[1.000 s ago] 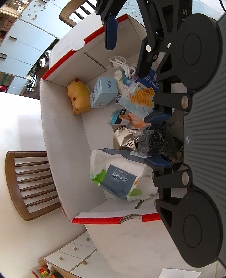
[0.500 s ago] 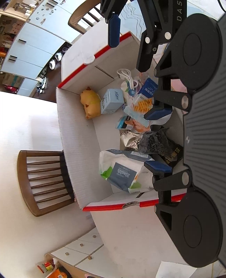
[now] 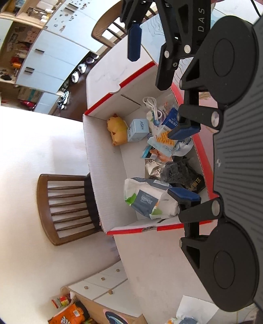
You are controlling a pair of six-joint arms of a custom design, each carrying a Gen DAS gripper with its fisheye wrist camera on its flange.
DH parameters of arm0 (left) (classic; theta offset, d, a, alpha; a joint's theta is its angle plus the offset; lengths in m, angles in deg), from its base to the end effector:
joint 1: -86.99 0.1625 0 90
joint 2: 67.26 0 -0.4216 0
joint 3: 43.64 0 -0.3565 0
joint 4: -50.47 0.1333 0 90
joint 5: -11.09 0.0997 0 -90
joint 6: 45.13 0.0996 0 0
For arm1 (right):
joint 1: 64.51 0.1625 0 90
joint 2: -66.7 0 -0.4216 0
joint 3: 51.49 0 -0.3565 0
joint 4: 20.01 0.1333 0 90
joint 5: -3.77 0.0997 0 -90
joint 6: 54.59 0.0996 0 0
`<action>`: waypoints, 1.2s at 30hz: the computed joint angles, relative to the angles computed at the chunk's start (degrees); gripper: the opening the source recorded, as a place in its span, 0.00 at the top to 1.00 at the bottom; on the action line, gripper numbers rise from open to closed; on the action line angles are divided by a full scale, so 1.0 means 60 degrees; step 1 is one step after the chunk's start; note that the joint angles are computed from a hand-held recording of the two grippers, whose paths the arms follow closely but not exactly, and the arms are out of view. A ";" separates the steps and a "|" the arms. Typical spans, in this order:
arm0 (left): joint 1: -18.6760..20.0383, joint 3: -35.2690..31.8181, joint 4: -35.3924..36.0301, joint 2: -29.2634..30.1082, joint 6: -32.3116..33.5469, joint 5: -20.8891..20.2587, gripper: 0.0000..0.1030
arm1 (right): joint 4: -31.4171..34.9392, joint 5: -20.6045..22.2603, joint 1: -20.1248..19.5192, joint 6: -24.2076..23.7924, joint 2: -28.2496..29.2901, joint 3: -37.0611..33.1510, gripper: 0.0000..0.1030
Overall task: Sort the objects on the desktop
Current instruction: 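Open left gripper to release black bag while right gripper releases cable, then withdraw both grippers up and away from the red box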
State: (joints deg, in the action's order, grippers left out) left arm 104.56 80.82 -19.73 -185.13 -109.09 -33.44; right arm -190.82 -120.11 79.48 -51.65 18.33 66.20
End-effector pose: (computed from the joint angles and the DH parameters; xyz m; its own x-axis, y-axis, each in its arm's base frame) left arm -0.1436 -0.2598 0.3874 -0.7276 0.0925 -0.6797 0.4561 0.8054 -0.3786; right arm 0.4665 -0.2429 0.0829 -0.6178 -0.5759 0.5353 -0.7620 0.6065 -0.2270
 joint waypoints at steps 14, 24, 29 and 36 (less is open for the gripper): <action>-0.2013 -0.0219 0.2377 -0.0436 -0.2562 -0.0291 0.40 | -0.0216 0.0069 0.0387 0.0283 -0.0571 0.0562 0.27; -0.3702 -0.0176 0.4014 -0.0822 -0.4448 -0.0828 0.33 | -0.0784 -0.0062 0.0725 0.0330 -0.0776 0.1026 0.27; -0.4725 -0.0191 0.4957 -0.0910 -0.5408 -0.1170 0.28 | -0.1186 -0.0068 0.0929 0.0106 -0.0903 0.1304 0.25; -0.5611 -0.0151 0.5597 -0.1066 -0.6274 -0.1780 0.24 | -0.1447 -0.0002 0.1056 0.0472 -0.1134 0.1587 0.23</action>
State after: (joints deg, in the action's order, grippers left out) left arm 70.89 79.91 13.85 -191.53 -146.74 -44.12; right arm -199.50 -120.12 85.82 -48.82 11.53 75.72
